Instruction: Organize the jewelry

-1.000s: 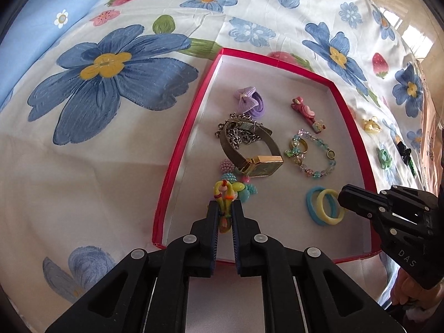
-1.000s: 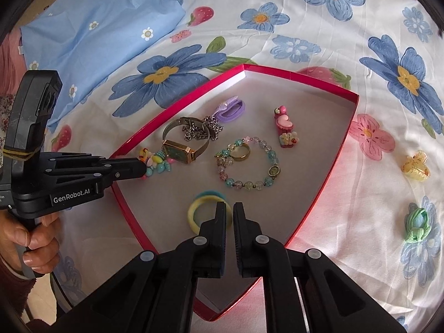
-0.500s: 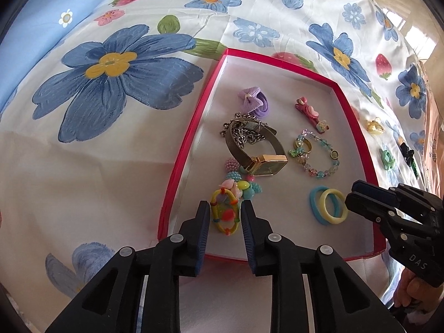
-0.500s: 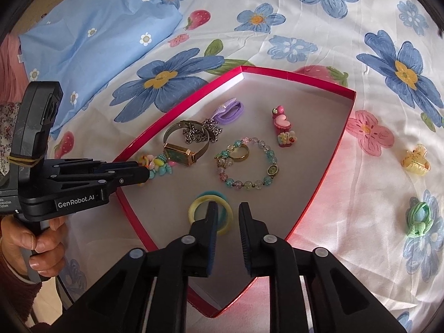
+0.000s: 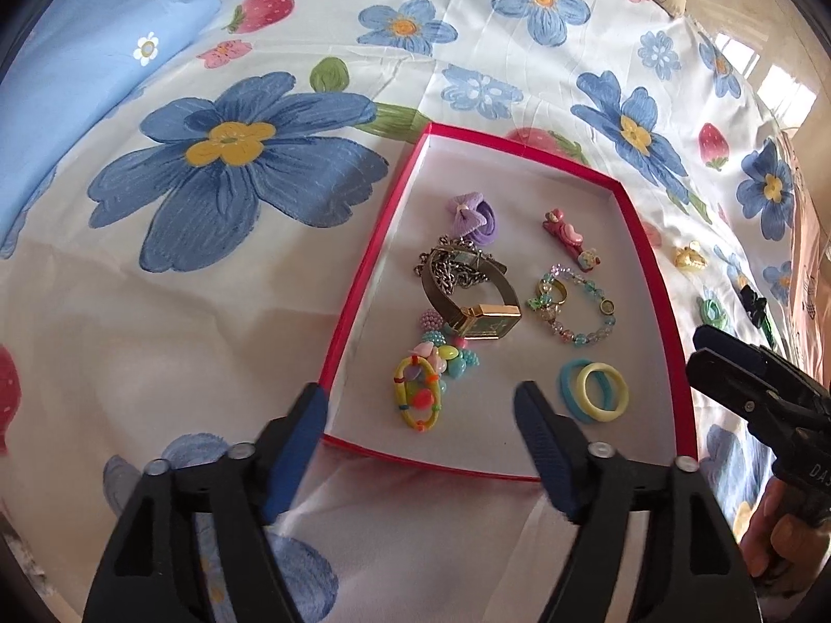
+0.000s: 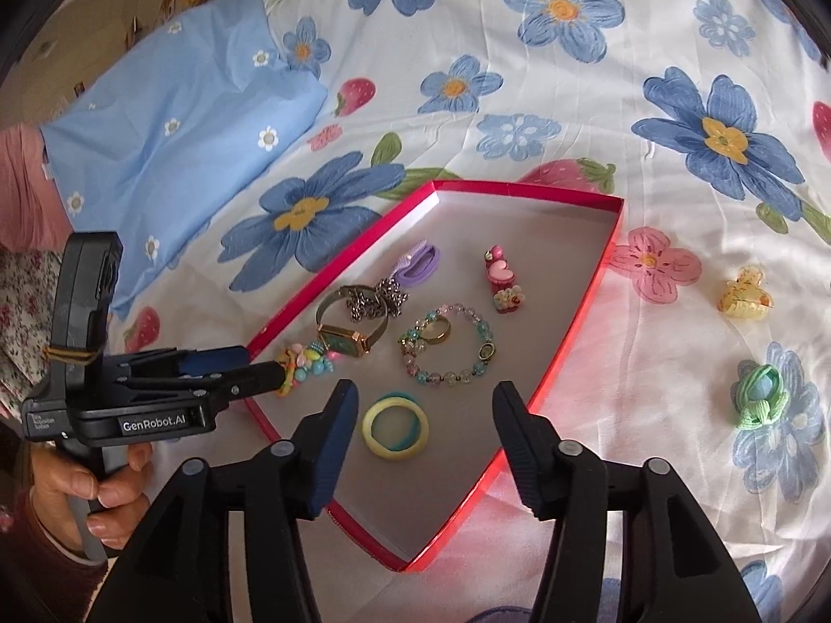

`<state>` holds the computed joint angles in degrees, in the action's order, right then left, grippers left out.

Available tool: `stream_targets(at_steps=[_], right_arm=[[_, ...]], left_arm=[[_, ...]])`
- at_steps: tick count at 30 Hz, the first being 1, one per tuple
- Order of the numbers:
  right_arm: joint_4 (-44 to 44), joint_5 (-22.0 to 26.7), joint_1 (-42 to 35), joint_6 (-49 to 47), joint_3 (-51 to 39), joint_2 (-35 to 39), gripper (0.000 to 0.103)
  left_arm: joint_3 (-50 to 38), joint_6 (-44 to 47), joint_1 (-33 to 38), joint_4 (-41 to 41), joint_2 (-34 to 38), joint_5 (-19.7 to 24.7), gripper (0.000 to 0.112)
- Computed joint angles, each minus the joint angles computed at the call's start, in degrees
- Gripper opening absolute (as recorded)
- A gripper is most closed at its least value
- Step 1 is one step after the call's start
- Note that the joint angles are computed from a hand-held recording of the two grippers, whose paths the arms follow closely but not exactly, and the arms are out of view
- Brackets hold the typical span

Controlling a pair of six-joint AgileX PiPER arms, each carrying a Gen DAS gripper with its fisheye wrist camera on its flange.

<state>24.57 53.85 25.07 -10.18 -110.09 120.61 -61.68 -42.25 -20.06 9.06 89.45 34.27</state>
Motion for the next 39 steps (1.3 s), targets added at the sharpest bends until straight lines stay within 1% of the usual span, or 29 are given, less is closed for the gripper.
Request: stream_targets(at_steps=[2, 7, 12, 18, 25, 27, 29, 30, 31, 33, 34, 36, 37, 39], right_arm=[[2.0, -1.1, -0.6, -0.9, 1.9, -1.1, 0.067], [8.6, -5.3, -1.9, -4.5, 9.4, -5.2, 0.074], [12.8, -7.9, -2.6, -7.3, 15.2, -8.7, 0.074], [15.7, -10.3, -2.7, -9.3, 21.4, -12.6, 0.076], [11.3, -11.9, -1.5, -7.2, 24.0, -17.2, 0.076], [8.1, -12.1, -0.8, -5.9, 23.0, -18.7, 0.079], [5.2, -10.9, -0.3, -4.6, 20.1, -19.6, 0.088], [3.3, -10.1, -0.1, -3.6, 18.2, -19.8, 0.091], [1.6, -9.1, 0.2, -2.6, 15.9, -19.8, 0.096], [-0.7, -8.8, 0.7, -1.3, 13.1, -20.3, 0.1], [-1.5, -9.3, 0.8, -0.6, 12.9, -20.9, 0.103], [-2.0, -10.9, 1.0, -0.1, 13.9, -21.9, 0.103], [-2.7, -12.7, 1.4, 0.7, 15.8, -22.8, 0.103], [-4.4, -16.0, 2.0, 2.6, 19.9, -24.1, 0.103]], left_arm=[[1.5, -3.0, -0.8, 2.1, -2.0, -0.6, 0.082], [5.3, -10.9, -3.2, 7.5, -6.5, -1.0, 0.087], [8.6, -16.7, -6.1, 10.4, -10.2, -0.5, 0.09], [10.5, -19.3, -7.8, 11.2, -13.3, 1.7, 0.092], [9.7, -24.7, -13.4, 16.9, -17.1, 8.9, 0.092], [8.2, -25.3, -15.6, 18.7, -18.9, 11.5, 0.092], [6.4, -26.3, -17.9, 21.9, -20.6, 14.9, 0.096], [4.9, -27.1, -19.3, 23.8, -21.1, 17.1, 0.102], [4.4, -27.9, -20.6, 25.4, -21.8, 18.5, 0.102], [2.5, -30.9, -24.7, 30.8, -22.7, 22.9, 0.102], [2.6, -33.7, -27.7, 33.7, -22.9, 25.5, 0.102], [3.2, -38.0, -31.5, 37.2, -22.8, 29.2, 0.102], [4.5, -41.5, -33.9, 38.8, -23.0, 30.6, 0.102], [7.1, -46.6, -36.7, 40.2, -23.3, 31.1, 0.102]])
